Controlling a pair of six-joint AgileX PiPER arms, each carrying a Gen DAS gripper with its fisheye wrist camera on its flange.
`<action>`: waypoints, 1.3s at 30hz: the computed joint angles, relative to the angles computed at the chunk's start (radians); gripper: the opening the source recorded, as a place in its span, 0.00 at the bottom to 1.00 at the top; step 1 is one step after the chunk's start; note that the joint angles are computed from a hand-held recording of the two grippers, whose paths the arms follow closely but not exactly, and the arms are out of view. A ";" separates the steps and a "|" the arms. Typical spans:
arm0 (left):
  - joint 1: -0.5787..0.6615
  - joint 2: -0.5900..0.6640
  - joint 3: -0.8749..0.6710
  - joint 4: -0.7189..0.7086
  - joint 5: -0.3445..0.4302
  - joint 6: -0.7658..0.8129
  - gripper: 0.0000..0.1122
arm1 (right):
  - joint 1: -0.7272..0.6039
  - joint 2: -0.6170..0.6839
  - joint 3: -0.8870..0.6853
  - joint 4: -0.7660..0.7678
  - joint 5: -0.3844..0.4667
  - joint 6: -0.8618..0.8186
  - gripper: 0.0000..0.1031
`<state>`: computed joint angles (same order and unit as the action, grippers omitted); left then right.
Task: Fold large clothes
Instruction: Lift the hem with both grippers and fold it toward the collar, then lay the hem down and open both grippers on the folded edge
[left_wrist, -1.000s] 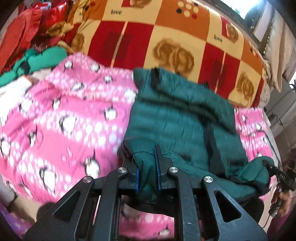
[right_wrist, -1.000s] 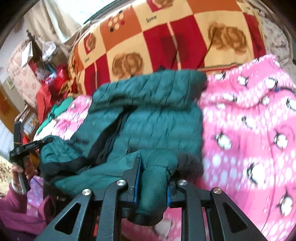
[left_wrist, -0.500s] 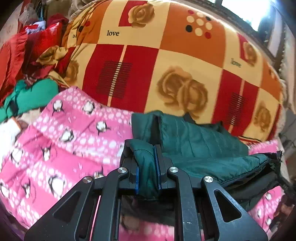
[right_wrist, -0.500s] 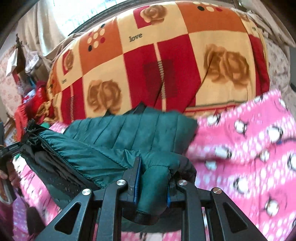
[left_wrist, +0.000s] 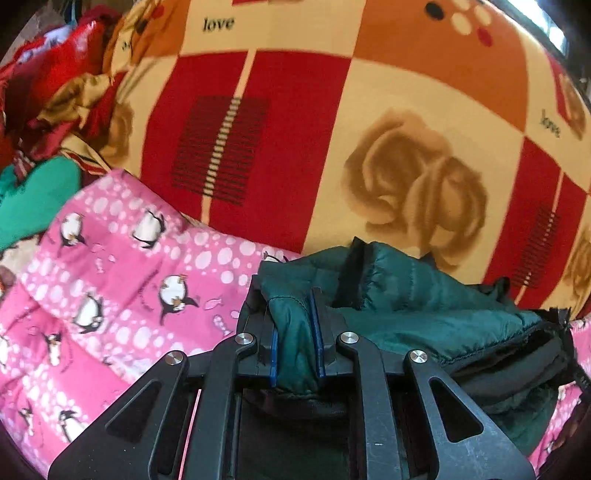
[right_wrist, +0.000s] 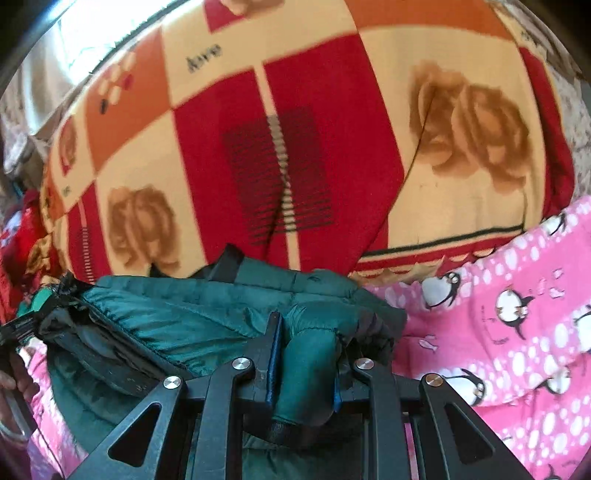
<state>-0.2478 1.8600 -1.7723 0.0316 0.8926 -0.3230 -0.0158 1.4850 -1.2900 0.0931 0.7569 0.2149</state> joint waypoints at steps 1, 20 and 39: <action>0.003 0.009 0.001 -0.014 -0.010 0.009 0.14 | 0.000 0.014 0.010 -0.001 -0.019 0.009 0.19; 0.070 -0.141 0.124 -0.225 -0.133 0.201 0.74 | 0.010 -0.081 0.059 0.023 -0.123 0.099 0.69; -0.111 0.051 0.060 0.225 -0.079 -0.121 0.75 | 0.272 0.251 -0.174 -0.216 -0.075 0.159 0.72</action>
